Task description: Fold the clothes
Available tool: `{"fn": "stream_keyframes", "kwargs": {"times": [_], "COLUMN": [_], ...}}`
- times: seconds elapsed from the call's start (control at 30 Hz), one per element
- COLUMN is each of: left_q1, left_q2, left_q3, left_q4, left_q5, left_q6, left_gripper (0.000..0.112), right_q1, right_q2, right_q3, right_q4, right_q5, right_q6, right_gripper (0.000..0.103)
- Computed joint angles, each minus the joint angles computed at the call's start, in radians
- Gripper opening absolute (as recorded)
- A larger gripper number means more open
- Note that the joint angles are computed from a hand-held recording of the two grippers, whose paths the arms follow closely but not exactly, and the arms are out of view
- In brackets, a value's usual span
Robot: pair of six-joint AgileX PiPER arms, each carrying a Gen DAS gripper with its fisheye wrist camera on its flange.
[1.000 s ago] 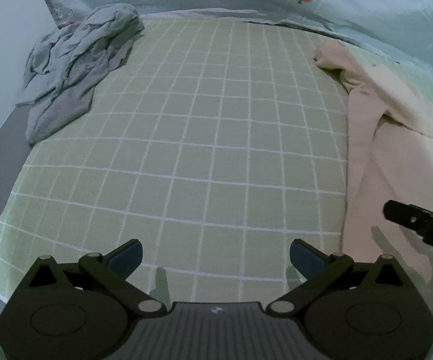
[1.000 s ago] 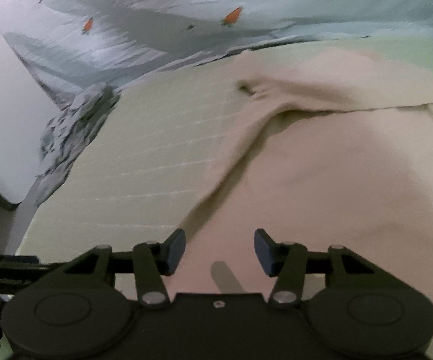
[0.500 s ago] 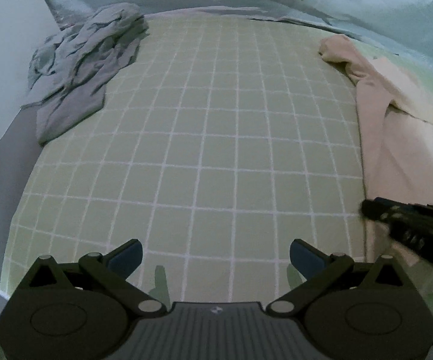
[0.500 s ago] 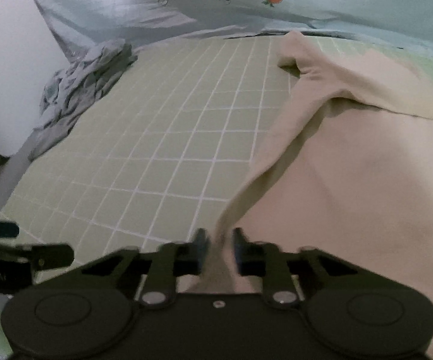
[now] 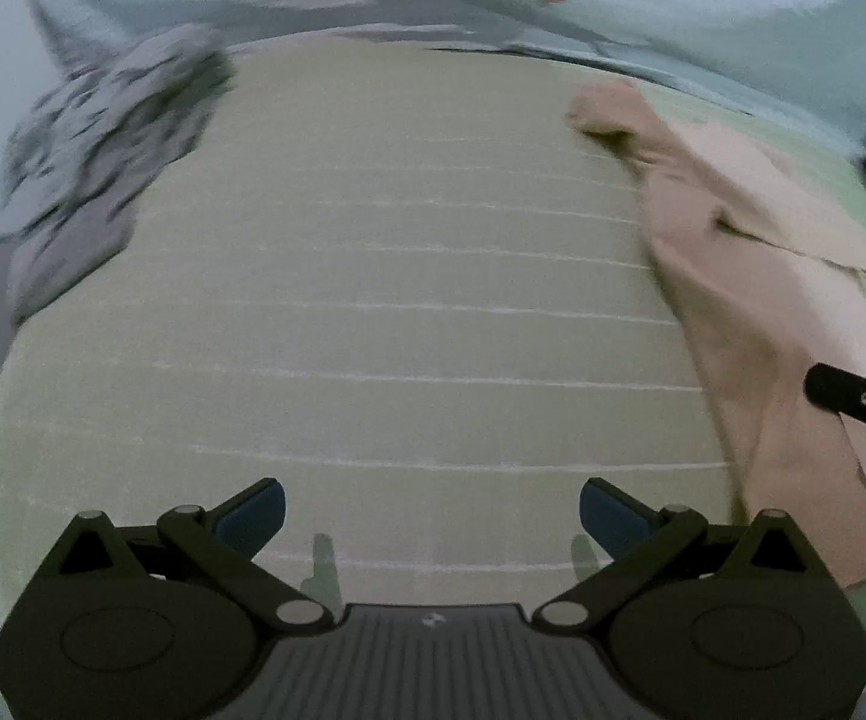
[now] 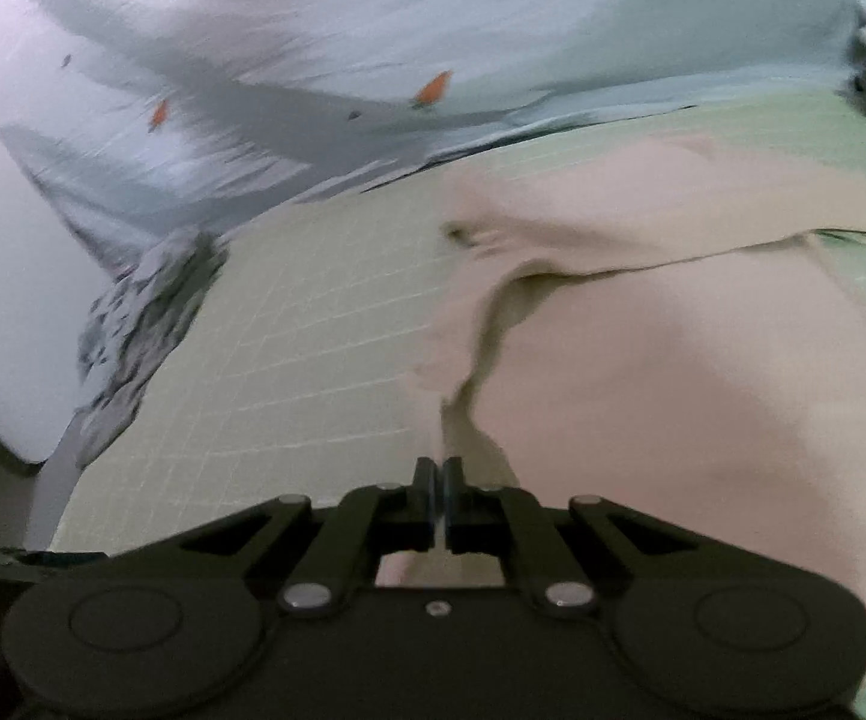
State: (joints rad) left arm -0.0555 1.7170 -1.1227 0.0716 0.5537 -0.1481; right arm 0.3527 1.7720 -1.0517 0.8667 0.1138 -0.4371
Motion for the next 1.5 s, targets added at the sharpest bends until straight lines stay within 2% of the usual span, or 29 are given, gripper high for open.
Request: {"fn": "stream_keyframes", "kwargs": {"times": [0.07, 0.2, 0.33, 0.47, 0.53, 0.6, 0.7, 0.77, 0.87, 1.03, 1.13, 1.17, 1.2, 1.27, 1.5], "left_q1": [-0.043, -0.137, -0.21, -0.261, -0.279, -0.29, -0.295, -0.291, -0.27, -0.258, -0.27, -0.278, -0.288, -0.307, -0.327], "left_q2": [0.017, 0.053, 0.078, 0.089, 0.094, 0.107, 0.115, 0.114, 0.091, 0.098, 0.11, 0.114, 0.112, 0.101, 0.034], "left_q3": [-0.021, -0.069, -0.091, -0.082, -0.076, -0.083, -0.087, -0.087, -0.058, -0.041, -0.035, -0.029, -0.022, -0.006, 0.08], "left_q4": [0.009, 0.06, 0.107, 0.108, 0.109, 0.106, 0.065, 0.021, -0.104, -0.306, -0.385, -0.408, -0.403, -0.382, -0.366], "left_q5": [0.004, 0.028, 0.066, 0.093, 0.101, 0.11, 0.1, 0.084, 0.025, -0.013, -0.017, -0.022, -0.026, -0.033, -0.035], "left_q6": [-0.02, -0.109, -0.195, -0.245, -0.276, -0.312, -0.347, -0.352, -0.3, -0.176, -0.134, -0.131, -0.155, -0.21, -0.378], "left_gripper": [0.103, 0.103, 0.103, 0.103, 0.103, 0.103, 0.103, 0.1, 0.083, 0.064, 0.041, 0.024, 0.019, 0.012, 0.009], "right_q1": [-0.034, -0.112, -0.181, -0.212, -0.222, -0.235, -0.266, -0.284, -0.32, -0.397, -0.429, -0.44, -0.451, -0.471, -0.531], "right_q2": [-0.018, -0.029, 0.018, 0.073, 0.072, 0.058, 0.027, 0.007, -0.02, -0.052, -0.056, -0.056, -0.056, -0.057, -0.046], "right_q3": [0.027, 0.044, 0.008, -0.052, -0.049, -0.029, 0.009, 0.026, 0.053, 0.099, 0.108, 0.108, 0.108, 0.108, 0.105], "right_q4": [-0.062, -0.053, -0.082, -0.18, -0.176, -0.178, -0.152, -0.188, -0.224, -0.179, -0.137, -0.124, -0.113, -0.09, -0.004], "right_q5": [-0.004, 0.031, 0.108, 0.202, 0.225, 0.233, 0.252, 0.256, 0.26, 0.269, 0.283, 0.292, 0.301, 0.319, 0.382], "right_q6": [0.055, 0.005, -0.053, -0.013, -0.044, -0.071, -0.134, -0.12, -0.115, -0.198, -0.268, -0.295, -0.321, -0.367, -0.539], "right_gripper": [0.002, 0.002, 0.002, 0.005, 0.011, 0.025, 0.034, 0.036, 0.036, 0.037, 0.037, 0.037, 0.037, 0.037, 0.037]}}
